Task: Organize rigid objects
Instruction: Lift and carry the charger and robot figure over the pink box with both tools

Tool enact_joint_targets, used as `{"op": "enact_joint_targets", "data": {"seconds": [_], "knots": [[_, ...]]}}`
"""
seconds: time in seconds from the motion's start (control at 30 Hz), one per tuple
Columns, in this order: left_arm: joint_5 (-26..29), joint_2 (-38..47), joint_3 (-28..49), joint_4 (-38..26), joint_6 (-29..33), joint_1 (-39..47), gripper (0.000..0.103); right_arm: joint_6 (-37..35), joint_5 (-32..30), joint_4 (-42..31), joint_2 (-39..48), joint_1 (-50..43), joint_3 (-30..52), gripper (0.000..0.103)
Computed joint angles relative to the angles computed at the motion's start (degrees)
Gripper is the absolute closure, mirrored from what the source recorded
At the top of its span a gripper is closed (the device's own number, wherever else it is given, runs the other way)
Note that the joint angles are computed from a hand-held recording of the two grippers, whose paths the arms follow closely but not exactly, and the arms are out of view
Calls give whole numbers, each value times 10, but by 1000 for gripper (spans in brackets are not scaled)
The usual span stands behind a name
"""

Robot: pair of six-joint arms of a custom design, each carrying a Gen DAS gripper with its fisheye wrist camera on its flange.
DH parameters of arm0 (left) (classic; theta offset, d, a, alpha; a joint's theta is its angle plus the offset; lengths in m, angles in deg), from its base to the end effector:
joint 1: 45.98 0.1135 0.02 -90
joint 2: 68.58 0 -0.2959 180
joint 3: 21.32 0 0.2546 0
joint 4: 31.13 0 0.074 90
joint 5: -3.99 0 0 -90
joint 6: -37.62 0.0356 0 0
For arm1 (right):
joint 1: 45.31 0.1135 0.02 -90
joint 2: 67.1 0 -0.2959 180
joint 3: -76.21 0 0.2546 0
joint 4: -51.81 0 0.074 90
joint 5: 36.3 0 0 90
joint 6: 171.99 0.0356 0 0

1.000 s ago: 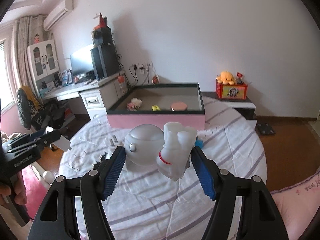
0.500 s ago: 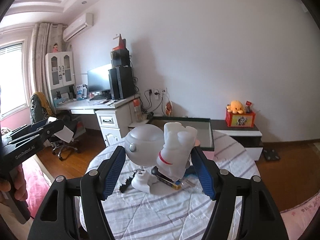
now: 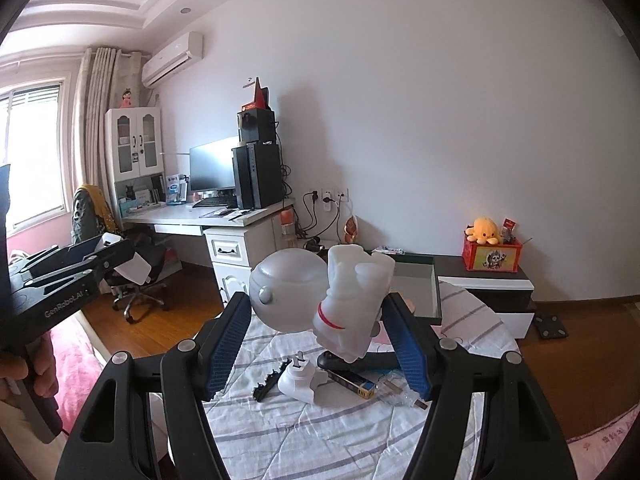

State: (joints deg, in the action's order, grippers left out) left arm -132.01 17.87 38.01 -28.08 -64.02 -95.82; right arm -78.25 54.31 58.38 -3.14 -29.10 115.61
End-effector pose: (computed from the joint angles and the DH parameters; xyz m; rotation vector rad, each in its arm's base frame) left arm 0.2249 -0.2268 0.2525 0.1202 1.8546 0.0597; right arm 0.2170 0.0627 0.2397 -0.1981 1.8807 0.2281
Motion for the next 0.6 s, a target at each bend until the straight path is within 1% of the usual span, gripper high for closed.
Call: {"op": "enact_joint_targets", "data": {"seconds": [0.1,0.23,0.4,0.6], "knots": [[-4,8,5,7,11,2,62,-1,-8,7,14,-9,5,33],[23,33,29,11,22,15,62,-14,-15,12,38,-20,18,33],[56,88,85,10,39,27,62,-22,-30,20,69,-44,39,33],[89,161,172,-7,53,44,62,-30,-58,31,118,-81,71,33]]}}
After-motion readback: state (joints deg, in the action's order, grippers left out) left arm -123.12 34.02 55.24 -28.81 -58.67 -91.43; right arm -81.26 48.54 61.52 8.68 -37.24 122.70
